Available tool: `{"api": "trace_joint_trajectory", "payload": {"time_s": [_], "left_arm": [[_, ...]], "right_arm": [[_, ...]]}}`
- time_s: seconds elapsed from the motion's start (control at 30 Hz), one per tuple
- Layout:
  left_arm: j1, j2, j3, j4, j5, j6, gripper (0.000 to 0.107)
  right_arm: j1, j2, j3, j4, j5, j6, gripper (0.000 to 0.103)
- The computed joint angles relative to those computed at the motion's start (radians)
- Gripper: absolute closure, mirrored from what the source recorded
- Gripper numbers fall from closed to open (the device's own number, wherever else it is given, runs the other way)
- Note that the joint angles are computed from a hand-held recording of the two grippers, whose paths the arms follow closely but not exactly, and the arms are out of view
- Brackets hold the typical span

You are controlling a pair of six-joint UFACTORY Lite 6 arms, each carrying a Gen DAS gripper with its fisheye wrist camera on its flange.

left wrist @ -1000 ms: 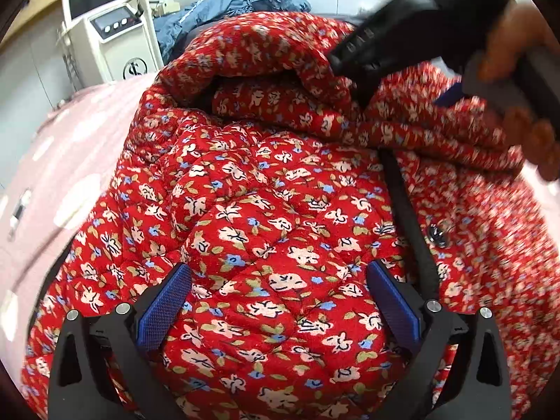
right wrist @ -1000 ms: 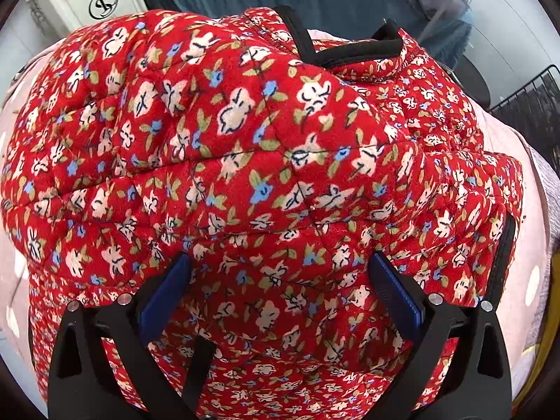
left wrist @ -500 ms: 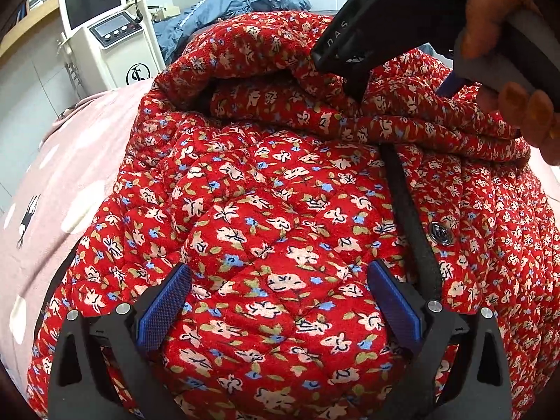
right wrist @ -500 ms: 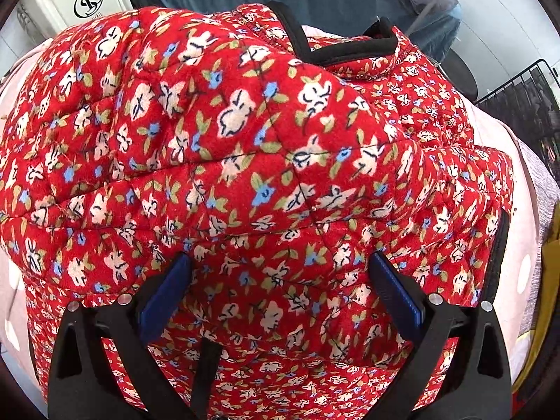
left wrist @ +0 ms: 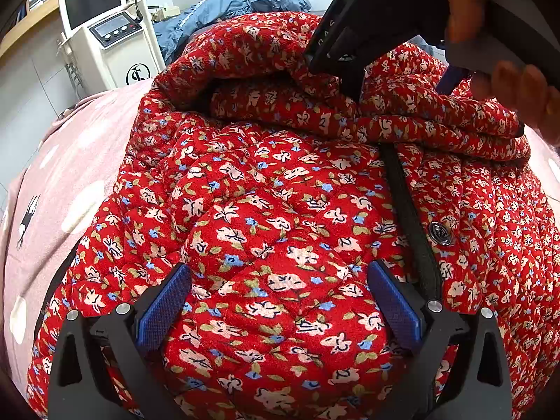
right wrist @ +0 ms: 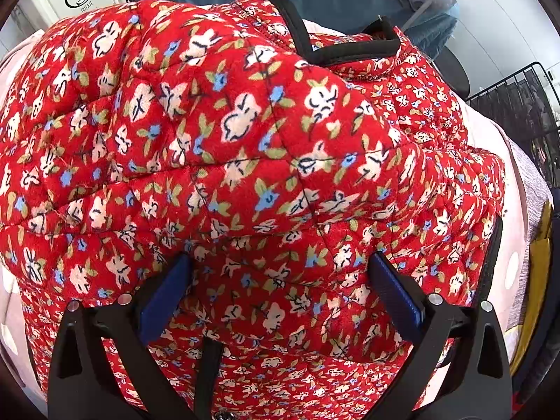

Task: Fold large clothes

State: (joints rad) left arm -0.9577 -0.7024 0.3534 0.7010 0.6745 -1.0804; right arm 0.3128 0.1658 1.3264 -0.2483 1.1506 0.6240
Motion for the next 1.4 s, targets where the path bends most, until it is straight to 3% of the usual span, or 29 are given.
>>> {"api": "trace_joint_trajectory", "payload": {"time_s": [0.73,1.4], "left_arm": [[-0.001,0.0,0.0,0.001,0.001,-0.001,0.009],[-0.002,-0.004,-0.003,-0.001,0.002,0.0,0.009]], "right_arm": [[0.047,0.054,0.052,-0.021,0.03,0.058,0.005],[-0.001,0.158,0.19,-0.013,0.119,-0.035,0.005]]}}
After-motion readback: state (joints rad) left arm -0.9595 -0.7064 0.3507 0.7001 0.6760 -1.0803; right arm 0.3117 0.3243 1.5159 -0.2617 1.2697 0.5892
